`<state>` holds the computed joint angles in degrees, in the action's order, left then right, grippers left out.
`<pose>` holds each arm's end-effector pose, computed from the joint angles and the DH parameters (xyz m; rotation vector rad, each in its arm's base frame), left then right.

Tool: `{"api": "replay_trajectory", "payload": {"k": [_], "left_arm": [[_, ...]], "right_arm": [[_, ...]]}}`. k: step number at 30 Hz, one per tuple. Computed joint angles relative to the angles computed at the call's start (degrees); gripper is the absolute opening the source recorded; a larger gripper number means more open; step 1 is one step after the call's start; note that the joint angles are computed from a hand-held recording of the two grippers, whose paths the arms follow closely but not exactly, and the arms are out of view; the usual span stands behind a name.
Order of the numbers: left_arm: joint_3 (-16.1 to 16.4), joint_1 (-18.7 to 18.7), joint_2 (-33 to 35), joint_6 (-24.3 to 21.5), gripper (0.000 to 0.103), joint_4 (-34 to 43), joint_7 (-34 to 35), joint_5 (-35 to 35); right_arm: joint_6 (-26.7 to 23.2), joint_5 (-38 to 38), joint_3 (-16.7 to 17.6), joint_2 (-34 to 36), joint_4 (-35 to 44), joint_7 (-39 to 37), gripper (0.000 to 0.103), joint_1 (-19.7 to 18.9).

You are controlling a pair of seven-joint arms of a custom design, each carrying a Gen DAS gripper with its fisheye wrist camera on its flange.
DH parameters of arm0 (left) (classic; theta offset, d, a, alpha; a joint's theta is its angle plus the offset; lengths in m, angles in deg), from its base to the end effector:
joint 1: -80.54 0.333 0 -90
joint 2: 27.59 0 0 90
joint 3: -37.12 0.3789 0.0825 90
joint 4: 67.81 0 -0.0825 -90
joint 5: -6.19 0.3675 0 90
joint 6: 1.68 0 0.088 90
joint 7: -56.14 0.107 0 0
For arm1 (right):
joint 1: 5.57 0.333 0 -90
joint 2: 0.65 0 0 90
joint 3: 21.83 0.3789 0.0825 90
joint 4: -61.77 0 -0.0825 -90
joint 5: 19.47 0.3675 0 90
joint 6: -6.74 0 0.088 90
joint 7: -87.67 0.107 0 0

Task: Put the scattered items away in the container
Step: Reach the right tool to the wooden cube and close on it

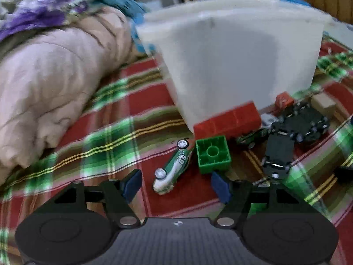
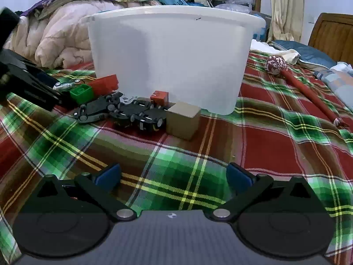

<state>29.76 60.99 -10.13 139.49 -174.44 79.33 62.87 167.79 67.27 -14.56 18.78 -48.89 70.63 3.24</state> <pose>0.5899 -0.2911 0.4566 -1.7310 1.7217 -0.3864 0.6292 0.1229 0.4074 -2.0843 0.8898 -0.4747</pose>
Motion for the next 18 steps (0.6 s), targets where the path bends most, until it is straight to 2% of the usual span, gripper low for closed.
{"api": "replay_trajectory", "payload": {"k": [3, 5, 7, 9, 12, 16, 18], "left_arm": [[0.03, 1.65, -0.30, 4.82, 0.071, -1.39, -1.67, -2.60], [0.62, 2.13, -1.37, 9.84, 0.061, -3.75, -6.80, -2.76], [1.20, 0.80, -2.09, 11.41, 0.051, -4.91, -12.12, 0.25], [0.69, -0.51, -2.06, 10.47, 0.044, -4.65, -14.23, 2.06], [0.40, -2.63, -1.54, 8.40, 0.043, -3.43, -18.97, 5.49], [0.35, -5.17, -1.12, -1.40, 0.047, -1.60, -26.70, 9.40], [-0.10, -4.02, -1.40, -1.33, 0.052, -2.08, -29.87, 8.11]], "right_arm": [[-0.66, -0.40, -0.02, 0.20, 0.39, 0.60, 0.103, -0.22], [-0.75, 0.37, 0.10, 0.24, 0.60, 0.41, 0.103, -0.37], [-0.26, 1.27, 0.17, 0.26, 0.97, 0.41, 0.100, -0.23], [0.91, 4.32, 0.31, 0.61, 1.87, -1.20, 0.094, -0.04], [2.50, 6.30, -0.11, 1.60, 3.83, -1.33, 0.093, 0.83], [4.68, 6.38, -0.38, 3.42, 6.91, -0.47, 0.091, 1.89], [4.76, 3.92, -0.20, 4.12, 7.90, 2.69, 0.089, 2.00]]}}
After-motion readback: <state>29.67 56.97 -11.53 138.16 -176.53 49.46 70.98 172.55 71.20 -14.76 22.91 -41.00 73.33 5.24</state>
